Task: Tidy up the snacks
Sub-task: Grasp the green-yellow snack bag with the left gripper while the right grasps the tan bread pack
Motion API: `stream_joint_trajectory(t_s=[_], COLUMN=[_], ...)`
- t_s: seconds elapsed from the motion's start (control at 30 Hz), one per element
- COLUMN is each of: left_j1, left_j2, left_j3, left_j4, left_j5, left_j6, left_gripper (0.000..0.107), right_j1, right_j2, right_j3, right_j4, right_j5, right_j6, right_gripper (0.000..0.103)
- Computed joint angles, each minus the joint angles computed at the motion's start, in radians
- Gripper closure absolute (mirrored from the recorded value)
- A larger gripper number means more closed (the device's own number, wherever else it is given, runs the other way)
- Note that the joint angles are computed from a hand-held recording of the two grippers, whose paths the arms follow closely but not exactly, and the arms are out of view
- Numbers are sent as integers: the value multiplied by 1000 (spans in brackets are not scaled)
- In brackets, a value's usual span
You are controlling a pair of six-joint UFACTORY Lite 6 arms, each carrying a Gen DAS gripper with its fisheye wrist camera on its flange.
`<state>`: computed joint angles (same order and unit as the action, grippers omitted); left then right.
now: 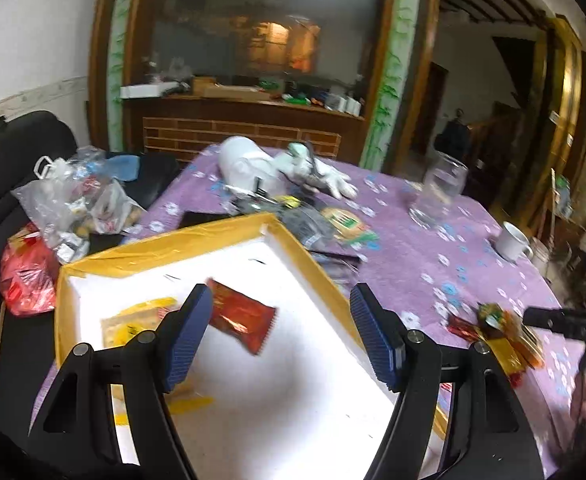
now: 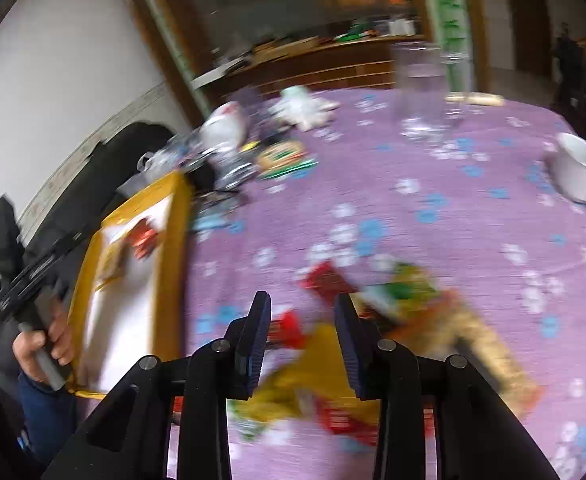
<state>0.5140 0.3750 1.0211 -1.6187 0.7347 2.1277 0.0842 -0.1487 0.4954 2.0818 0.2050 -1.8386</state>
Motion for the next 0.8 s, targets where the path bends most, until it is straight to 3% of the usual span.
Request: stream_joint_trajectory(t_s=[0.1,0.23,0.37,0.5,0.63,0.8], left_j1=[-12,-33,-165,-481,-750,-853], left_j2=[-64,-248,-392,-488,-442,-294], left_j3=[-38,-178,-298,-450,-502,-463], left_j4=[109,207,342,372,254,-13], left_j5=[17,76,95,-99,-369,-512], left_j6=[-103,-156,-260,-306,-263,-74], left_gripper=[36,36,34,34,34,34], right_j1=[-189,-384,-548,-647,-681,-734], right_j2=[42,78,143,154,111,160], right_j3=[-29,-65,-28,-5,-4,36], right_j4=[-184,-221,-347,-477,-594,-643], right_j5=[150,295,404,491,505,522], right_j6=[91,17,70,158,233,274], right_gripper=[67,67,67,67,46,43])
